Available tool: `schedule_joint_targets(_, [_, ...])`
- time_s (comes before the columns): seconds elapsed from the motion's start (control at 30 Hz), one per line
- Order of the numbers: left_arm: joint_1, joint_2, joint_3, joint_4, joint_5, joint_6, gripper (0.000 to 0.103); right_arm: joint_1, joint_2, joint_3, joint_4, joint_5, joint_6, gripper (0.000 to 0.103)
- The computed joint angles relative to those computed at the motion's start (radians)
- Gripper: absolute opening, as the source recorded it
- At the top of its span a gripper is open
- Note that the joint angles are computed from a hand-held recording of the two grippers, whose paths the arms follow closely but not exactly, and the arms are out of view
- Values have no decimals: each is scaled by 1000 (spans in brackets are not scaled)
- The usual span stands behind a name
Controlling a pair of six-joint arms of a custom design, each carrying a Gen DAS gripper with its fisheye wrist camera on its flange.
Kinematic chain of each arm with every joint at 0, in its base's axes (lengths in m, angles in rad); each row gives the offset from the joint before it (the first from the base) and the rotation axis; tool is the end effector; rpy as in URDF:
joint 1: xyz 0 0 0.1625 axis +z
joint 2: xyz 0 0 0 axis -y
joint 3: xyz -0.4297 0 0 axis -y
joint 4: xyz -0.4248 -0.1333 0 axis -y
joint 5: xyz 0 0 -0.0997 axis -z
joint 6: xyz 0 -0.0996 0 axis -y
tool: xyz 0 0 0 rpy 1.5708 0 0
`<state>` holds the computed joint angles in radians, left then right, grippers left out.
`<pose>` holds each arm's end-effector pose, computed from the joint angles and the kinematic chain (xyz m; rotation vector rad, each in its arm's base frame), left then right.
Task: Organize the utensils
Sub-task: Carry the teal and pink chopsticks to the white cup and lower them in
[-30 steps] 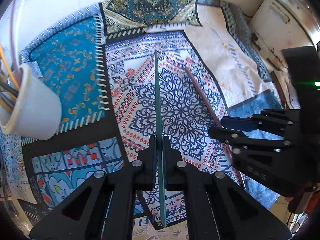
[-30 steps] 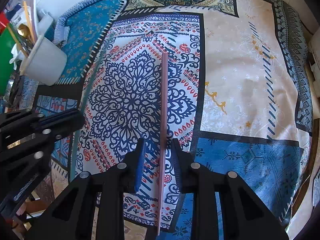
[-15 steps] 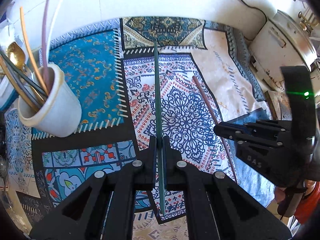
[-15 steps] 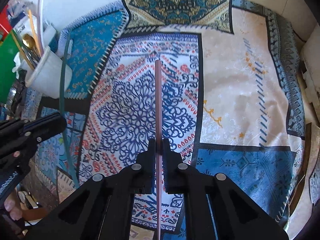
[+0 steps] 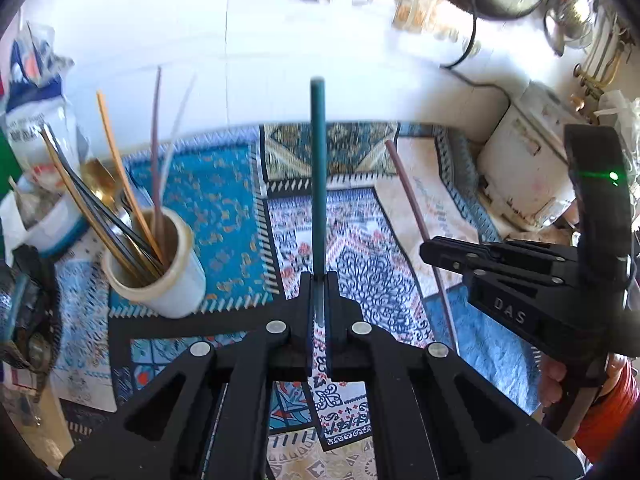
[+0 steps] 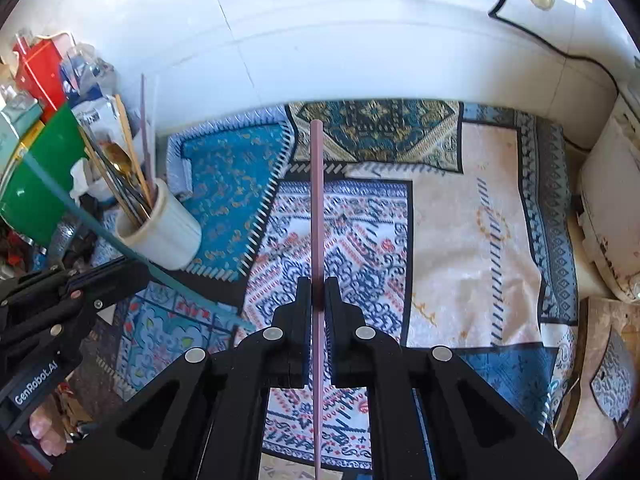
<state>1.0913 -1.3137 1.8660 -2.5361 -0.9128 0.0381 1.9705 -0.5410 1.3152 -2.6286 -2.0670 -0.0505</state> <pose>-0.1017 -0.6165 0.3230 0.4672 2.4637 -0.6982 0.3874 -0.6964 0.0306 0.5000 -2.6147 0.4911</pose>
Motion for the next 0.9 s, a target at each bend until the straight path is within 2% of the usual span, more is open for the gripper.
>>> schedule_joint_targets(0.4, [-37, -76, 19, -87, 32, 47, 2, 45, 55, -118, -51, 26, -77, 6])
schedule_joint_targets(0.73, [-27, -139, 17, -143, 101, 55, 2, 87, 180, -321, -57, 103, -151, 6])
schedule_joint_targets(0.9, [-11, -157, 4, -169, 132, 62, 2, 96, 262, -443, -25, 146, -154, 6])
